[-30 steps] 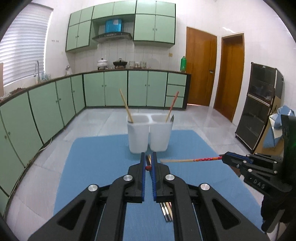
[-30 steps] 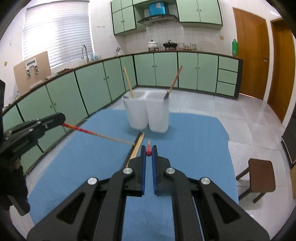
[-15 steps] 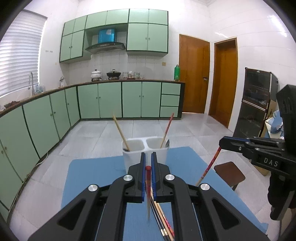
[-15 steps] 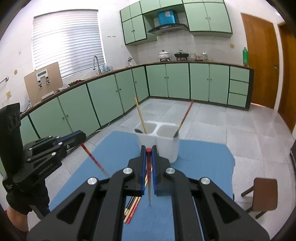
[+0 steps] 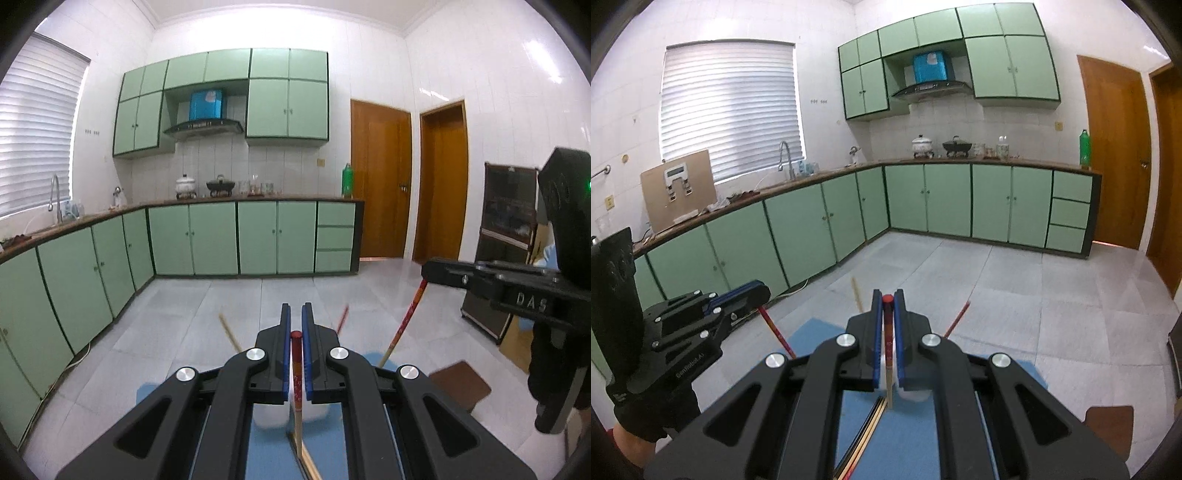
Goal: Organize utensils
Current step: 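Lift both chopsticks and lower them into the white holder, then open both grippers and pull both tools back to the chopsticks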
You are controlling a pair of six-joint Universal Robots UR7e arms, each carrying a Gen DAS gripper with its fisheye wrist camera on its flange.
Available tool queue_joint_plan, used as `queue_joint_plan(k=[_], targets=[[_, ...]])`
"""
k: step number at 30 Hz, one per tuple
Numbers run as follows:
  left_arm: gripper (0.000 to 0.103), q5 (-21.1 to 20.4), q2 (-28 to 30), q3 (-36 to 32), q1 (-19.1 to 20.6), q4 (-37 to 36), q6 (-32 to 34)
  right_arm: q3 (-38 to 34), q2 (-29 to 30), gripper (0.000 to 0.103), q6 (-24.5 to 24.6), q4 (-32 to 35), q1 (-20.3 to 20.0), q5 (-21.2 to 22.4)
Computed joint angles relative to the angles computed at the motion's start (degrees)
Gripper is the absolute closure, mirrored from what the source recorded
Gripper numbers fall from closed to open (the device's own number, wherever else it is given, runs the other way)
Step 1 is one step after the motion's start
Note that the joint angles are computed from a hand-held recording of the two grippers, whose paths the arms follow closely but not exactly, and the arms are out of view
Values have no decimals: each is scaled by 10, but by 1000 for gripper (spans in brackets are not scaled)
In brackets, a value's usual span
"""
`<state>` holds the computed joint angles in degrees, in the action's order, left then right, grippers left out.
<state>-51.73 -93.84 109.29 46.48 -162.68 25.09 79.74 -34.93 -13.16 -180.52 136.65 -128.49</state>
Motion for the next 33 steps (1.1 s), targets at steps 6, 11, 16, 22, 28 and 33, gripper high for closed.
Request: queue_joint_plan(k=[6, 11, 16, 22, 28, 33], targets=[[97, -37, 91, -105, 28, -30, 25, -90, 35, 98, -34, 27, -21, -7], [97, -50, 146, -162, 44, -47, 45, -152, 70, 98, -58, 39, -38, -13], [97, -55, 183, -180, 64, -69, 56, -183, 99, 98, -69, 46, -54, -13], [97, -41, 206, -183, 95, -42, 37, -181, 111, 98, -40, 71, -70, -6], [85, -33, 201, -167, 113, -10, 15, -156, 109, 96, -13, 95, -79, -4], [66, -29, 178, -142, 114, -2, -1, -117, 96, 72, 3, 69, -77, -16]])
